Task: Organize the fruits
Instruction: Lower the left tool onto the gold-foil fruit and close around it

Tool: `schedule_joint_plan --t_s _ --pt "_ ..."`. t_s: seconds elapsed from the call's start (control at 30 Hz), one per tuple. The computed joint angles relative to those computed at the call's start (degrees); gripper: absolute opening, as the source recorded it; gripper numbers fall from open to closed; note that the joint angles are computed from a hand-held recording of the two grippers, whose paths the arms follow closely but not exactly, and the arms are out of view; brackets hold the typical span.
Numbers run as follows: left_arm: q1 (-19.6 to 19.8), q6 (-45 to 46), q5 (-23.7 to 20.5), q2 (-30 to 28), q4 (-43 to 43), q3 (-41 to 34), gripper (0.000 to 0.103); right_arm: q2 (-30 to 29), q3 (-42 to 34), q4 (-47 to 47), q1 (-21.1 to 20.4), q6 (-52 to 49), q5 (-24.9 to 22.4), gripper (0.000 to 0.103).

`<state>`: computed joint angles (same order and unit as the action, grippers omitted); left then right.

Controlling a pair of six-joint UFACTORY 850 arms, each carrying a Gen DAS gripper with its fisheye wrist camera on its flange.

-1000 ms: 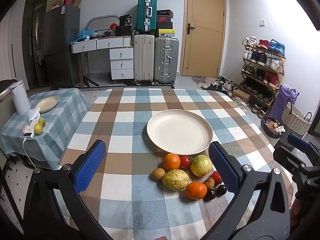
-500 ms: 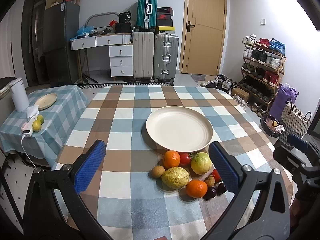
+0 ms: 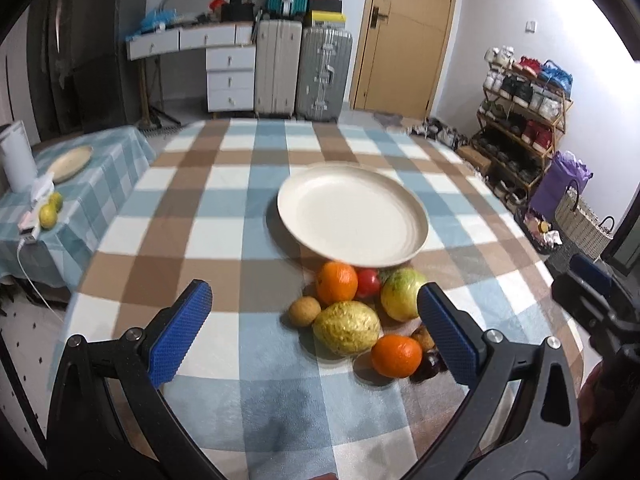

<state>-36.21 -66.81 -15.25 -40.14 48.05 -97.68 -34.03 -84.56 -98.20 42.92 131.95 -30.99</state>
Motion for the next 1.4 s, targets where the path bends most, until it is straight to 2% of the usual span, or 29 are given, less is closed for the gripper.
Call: schedule_joint_plan --t_s 0.1,0.27,0.53,0.73,0.8,0.87,0.93,1.1,1.17,1.4 --pt "0.92 12.93 -0.16 -1.92 -14.4 -2.15 0.103 -0.61 -0.36 -0.17 -0.79 0.47 1.22 0.103" --pt "1.94 25.82 -1.27 -5.26 -29.23 -5.59 0.102 -1.84 -1.08 0.25 -1.8 0.69 3.16 0.103" --pt "3.01 39.05 -4.86 -10.01 -44.83 -11.11 0.101 -3.37 -1.94 -0.23 -3.19 1.72 5.51 0.103" --pt "3.12 44.1 -5.81 -11.49 -49.98 -13.02 0.098 -4.02 -2.26 -0.24 -3.87 2.28 6.99 0.103" --pt "3.25 45.39 -6.58 -12.33 -51.52 -14.31 0.094 -4.21 -2.39 -0.05 -4.05 2.1 7.37 0.103" --pt "3.53 49.51 -6.86 -12.95 -55.77 -15.11 0.079 -4.4 -2.55 -0.02 -4.21 2.1 7.72 0.103" --pt "3.73 53.11 -8.19 -14.16 -59.09 -16.93 0.075 -4.6 -2.68 -0.3 -4.41 2.43 8.12 0.103" --pt "3.95 58.17 -7.44 -14.35 -63.68 -16.82 0.062 -4.75 -2.72 -1.12 -4.56 3.42 8.7 0.103" --pt "4.02 61.41 -6.86 -13.95 -66.67 -16.08 0.054 -4.79 -2.81 -0.56 -4.51 2.8 8.55 0.103" --pt "4.73 70.84 -5.42 -12.84 -76.43 -13.62 0.052 -4.91 -2.83 -1.04 -4.51 3.16 8.62 0.103"
